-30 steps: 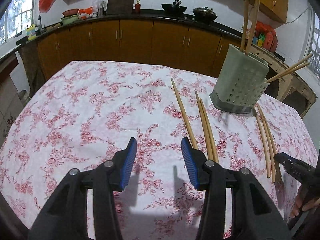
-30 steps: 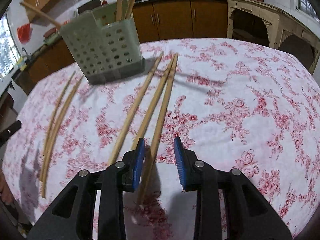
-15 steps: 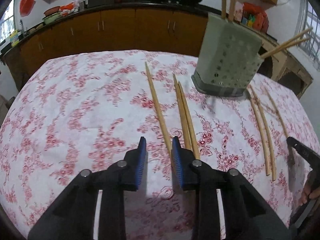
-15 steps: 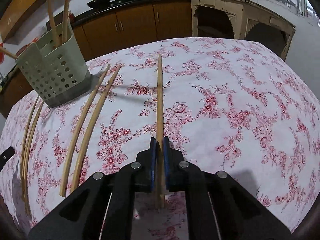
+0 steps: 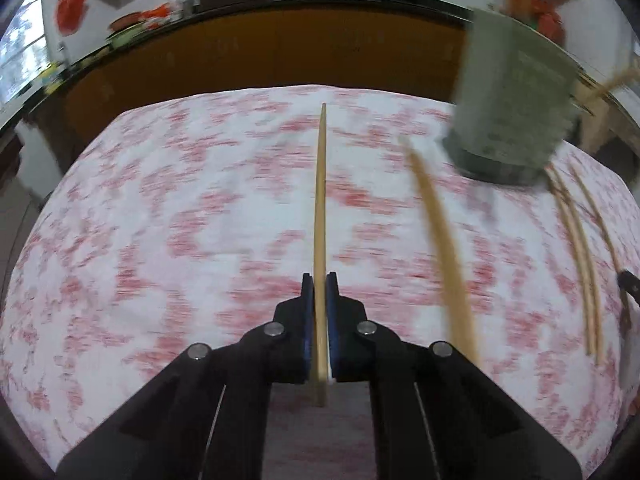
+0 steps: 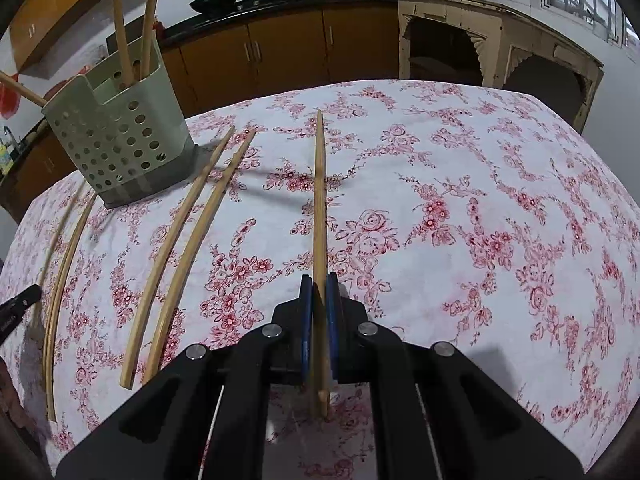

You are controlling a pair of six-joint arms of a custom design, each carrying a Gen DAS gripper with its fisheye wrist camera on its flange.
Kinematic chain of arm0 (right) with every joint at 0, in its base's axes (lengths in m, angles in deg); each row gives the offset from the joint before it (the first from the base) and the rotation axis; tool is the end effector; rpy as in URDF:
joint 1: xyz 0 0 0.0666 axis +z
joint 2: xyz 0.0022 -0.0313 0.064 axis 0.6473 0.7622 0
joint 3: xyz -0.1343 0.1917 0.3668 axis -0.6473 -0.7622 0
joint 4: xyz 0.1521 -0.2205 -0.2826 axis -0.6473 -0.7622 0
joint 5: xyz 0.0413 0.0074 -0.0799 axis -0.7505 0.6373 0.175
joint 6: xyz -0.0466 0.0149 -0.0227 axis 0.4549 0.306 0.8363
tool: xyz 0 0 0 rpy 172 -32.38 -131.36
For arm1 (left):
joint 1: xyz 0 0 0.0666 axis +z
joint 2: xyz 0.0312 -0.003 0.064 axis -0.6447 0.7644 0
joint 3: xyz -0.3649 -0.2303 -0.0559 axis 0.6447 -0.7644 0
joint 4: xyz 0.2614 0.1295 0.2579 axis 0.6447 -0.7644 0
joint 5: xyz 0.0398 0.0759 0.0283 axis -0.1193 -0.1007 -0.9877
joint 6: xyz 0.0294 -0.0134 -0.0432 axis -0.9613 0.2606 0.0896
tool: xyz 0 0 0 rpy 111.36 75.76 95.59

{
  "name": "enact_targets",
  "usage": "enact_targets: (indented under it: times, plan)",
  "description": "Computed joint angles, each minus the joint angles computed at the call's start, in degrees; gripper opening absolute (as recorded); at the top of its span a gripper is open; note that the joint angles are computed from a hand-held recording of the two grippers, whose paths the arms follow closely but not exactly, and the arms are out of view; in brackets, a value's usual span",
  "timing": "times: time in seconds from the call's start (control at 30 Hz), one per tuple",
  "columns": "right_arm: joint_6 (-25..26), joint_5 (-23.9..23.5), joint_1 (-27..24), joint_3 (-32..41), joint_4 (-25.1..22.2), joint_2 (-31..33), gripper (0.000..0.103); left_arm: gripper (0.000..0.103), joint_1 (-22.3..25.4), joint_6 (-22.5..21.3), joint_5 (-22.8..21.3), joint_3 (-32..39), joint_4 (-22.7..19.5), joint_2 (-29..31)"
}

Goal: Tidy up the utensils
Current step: 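Close the right gripper on a chopstick while the left gripper grasps another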

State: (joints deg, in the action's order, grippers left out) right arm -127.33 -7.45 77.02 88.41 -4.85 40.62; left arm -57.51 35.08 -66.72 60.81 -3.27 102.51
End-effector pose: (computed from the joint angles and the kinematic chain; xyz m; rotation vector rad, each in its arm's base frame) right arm 0.4337 0.3041 0.4686 0.3015 2.4241 0.0601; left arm 0.4859 -0.1448 0.4760 -0.0189 2.4844 0.0243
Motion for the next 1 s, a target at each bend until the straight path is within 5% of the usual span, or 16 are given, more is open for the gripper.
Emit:
enact_targets:
  times: [0.27,0.47,1.0]
  plan:
    - [2.4,0.6,-0.4,0.3,0.9,0.6,0.008,0.013,2.8,-4.9,5.5,-2.8,2.7,-2.2]
    - [2.2,0.1,-0.5,-0.2,1.7,0.4,0.008,0.017,3.4,-4.3,7.9,-2.9,3.0,-2.6]
    - [2.1,-0.1,-0.6,-0.5,2.0,0.2,0.009,0.018,3.2,-4.3,7.7,-2.8,3.0,-2.4]
